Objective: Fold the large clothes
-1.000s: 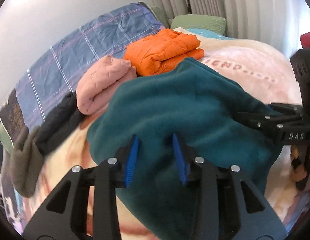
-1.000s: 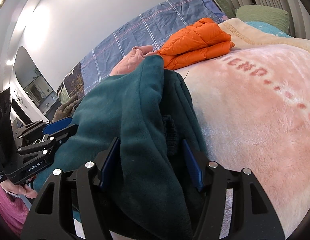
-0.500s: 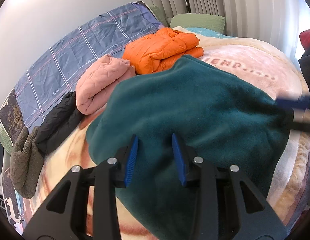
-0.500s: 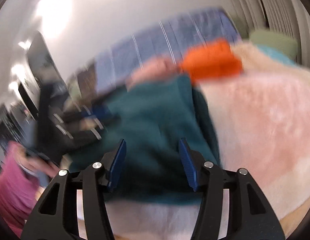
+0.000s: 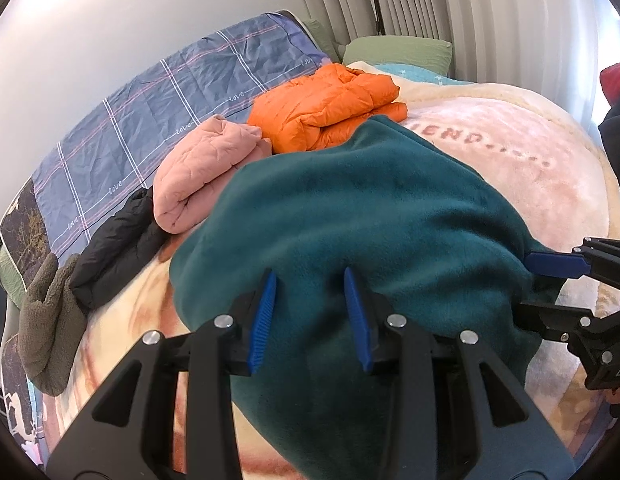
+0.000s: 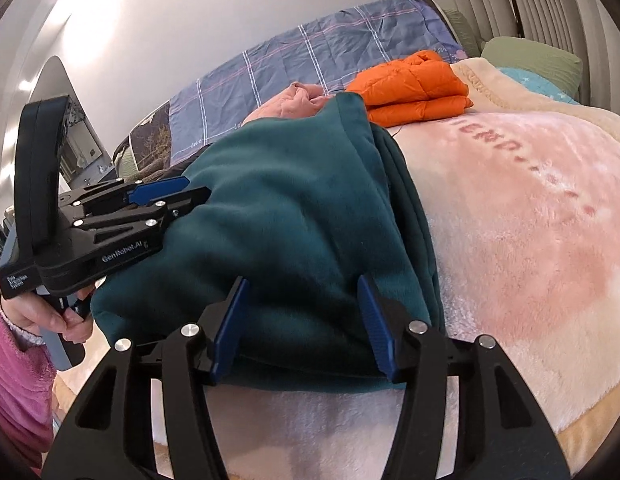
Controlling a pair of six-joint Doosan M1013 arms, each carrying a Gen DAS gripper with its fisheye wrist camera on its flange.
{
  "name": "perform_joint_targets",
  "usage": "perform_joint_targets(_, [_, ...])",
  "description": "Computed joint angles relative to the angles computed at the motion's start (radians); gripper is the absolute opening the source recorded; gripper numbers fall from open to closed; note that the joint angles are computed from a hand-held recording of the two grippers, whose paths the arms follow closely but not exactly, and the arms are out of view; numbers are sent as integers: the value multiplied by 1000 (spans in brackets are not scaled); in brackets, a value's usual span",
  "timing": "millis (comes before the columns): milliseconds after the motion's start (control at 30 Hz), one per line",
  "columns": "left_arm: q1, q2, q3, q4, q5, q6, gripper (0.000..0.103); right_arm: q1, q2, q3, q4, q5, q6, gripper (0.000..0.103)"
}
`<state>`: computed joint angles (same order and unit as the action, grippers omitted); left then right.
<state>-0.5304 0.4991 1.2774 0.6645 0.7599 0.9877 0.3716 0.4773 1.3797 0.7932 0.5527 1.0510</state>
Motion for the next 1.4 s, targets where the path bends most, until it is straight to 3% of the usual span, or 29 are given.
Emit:
perform_joint_targets(300, [14,12,-64,-101,-85,93,34,-1,-4,8,18,-1,-14,57])
perform_joint_targets(367, [25,64,-136,-244,-12,226,41,-1,-5,10,25,-3,-23,57])
perform_joint_targets(400, [23,108,-172,-256,56,264,44,-2,-4,9,19,0,-18,57])
perform_joint_targets(433, [14,124,-185,-216,72,269,44,-5,-2,7,27,11,-26,57])
perform_joint_targets(500, [2,125,-182,-166,73,251,43,-17,-7,18,97,29,-89,60])
perform_joint_targets(600, [-10,123,-161,-101,61,226,43,-54,-7,13,209,148,-135,69])
perform_joint_targets(700, [-7,122,-157,-118,48,222,43,-106,-14,35,389,227,-143,75])
perform_joint_targets(767, [-4,122,-161,-126,51,231,43,-130,-15,46,456,244,-114,84])
perform_joint_targets(867, [1,120,-168,-132,53,241,43,-134,-9,33,332,200,54,86])
perform_joint_targets(1000, [1,112,-159,-129,46,236,43,-147,51,-18,364,364,146,91])
perform_joint_targets(1067, [1,112,-159,-128,47,235,43,-138,78,-54,287,397,247,91])
perform_joint_targets(1267, [8,105,-148,-150,22,232,43,-123,102,-107,221,436,300,101])
perform_joint_targets(1400, [15,104,-150,-182,7,240,43,-121,115,-126,220,434,325,102])
